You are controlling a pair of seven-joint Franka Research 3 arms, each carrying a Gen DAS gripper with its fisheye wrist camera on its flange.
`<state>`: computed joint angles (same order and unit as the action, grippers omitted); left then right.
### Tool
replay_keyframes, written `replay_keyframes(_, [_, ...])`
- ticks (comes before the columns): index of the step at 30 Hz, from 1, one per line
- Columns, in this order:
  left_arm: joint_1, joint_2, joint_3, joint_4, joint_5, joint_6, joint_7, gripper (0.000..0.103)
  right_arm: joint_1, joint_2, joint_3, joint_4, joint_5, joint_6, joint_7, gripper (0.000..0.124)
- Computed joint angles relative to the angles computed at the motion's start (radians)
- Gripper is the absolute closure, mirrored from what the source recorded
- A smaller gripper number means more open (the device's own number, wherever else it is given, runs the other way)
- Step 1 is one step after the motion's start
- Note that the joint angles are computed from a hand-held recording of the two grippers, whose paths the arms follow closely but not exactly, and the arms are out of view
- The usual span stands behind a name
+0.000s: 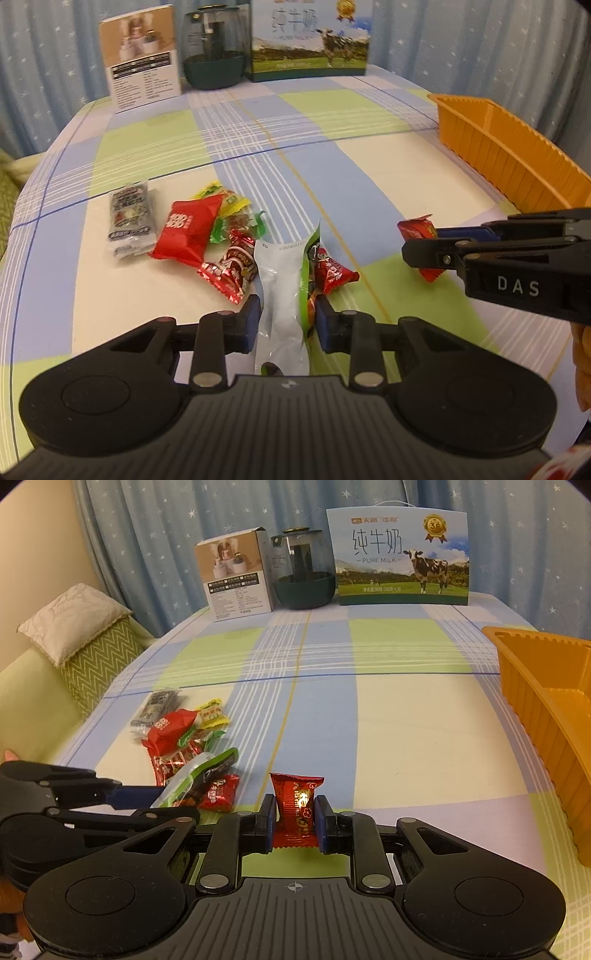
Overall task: Organize snacks
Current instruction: 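Grasp the silver-and-green packet with the left tool while the right tool holds the red candy, then carry the silver packet and red candy over the orange tray with both tools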
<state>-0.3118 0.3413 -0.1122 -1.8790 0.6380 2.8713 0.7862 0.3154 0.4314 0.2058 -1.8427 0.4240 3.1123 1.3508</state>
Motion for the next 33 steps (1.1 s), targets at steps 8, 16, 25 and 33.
replay_keyframes(8, [-0.056, -0.049, 0.045, -0.026, 0.154, -0.007, -0.227, 0.076, -0.039, -0.041, 0.043, -0.039, 0.033, 0.034, -0.033, 0.102])
replay_keyframes(16, [-0.071, -0.082, 0.019, -0.032, 0.254, -0.042, -0.439, 0.076, -0.069, -0.105, 0.055, -0.114, 0.069, 0.056, -0.044, 0.102])
replay_keyframes(25, [-0.087, -0.09, -0.038, 0.024, 0.258, -0.123, -0.49, 0.076, -0.183, -0.205, 0.16, -0.216, 0.2, 0.081, -0.157, 0.102])
replay_keyframes(33, [-0.121, -0.076, -0.062, 0.097, 0.24, -0.164, -0.479, 0.076, -0.276, -0.313, 0.244, -0.27, 0.495, 0.082, -0.395, 0.102])
